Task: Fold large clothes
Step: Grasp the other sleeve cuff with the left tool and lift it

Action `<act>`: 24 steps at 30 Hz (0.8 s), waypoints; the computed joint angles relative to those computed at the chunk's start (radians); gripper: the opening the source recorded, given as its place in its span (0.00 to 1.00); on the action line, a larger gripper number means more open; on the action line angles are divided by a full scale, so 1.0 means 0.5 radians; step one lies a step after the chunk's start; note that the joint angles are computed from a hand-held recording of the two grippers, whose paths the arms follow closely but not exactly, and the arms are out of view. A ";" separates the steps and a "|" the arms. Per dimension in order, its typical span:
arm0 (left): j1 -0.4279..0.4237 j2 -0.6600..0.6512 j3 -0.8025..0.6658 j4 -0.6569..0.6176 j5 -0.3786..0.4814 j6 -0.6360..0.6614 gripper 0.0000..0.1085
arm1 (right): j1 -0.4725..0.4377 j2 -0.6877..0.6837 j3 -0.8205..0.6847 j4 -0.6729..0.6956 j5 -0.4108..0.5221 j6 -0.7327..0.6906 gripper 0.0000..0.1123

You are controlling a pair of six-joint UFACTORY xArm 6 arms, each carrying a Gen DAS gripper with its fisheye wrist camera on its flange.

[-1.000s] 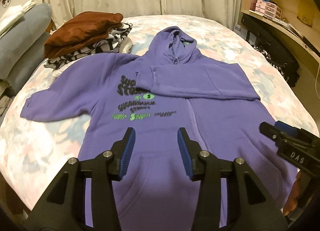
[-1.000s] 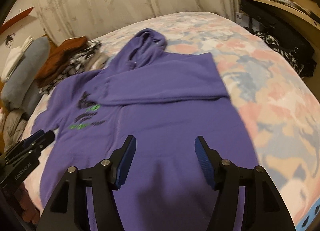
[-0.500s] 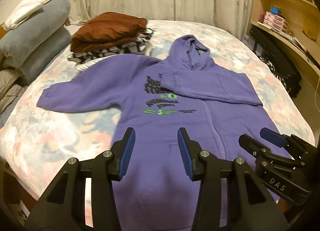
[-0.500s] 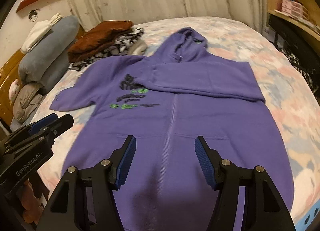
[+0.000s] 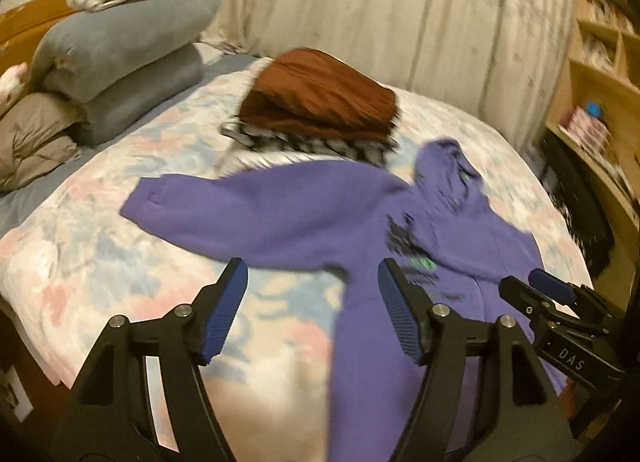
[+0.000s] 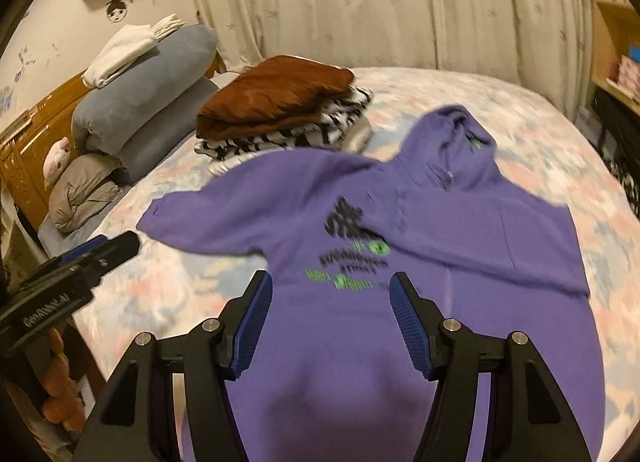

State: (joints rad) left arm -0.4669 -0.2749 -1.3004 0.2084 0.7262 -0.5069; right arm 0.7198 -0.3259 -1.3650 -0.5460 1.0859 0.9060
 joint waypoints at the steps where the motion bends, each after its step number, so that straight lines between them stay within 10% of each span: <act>1: 0.075 0.021 0.000 -0.103 -0.043 0.089 0.63 | -0.017 0.050 -0.039 -0.004 -0.026 -0.017 0.55; 10: 0.493 0.378 -0.058 -0.741 -0.264 0.586 0.64 | -0.207 0.699 -0.484 0.022 -0.309 -0.173 0.50; 24: 0.854 0.927 -0.168 -1.780 -0.274 0.998 0.64 | -0.421 1.729 -1.236 0.387 -0.473 -0.522 0.15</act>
State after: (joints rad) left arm -0.0401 0.1889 -1.3843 -0.6817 0.5894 -0.0081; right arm 0.5094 0.5386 -1.9831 -0.3523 0.8494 0.6450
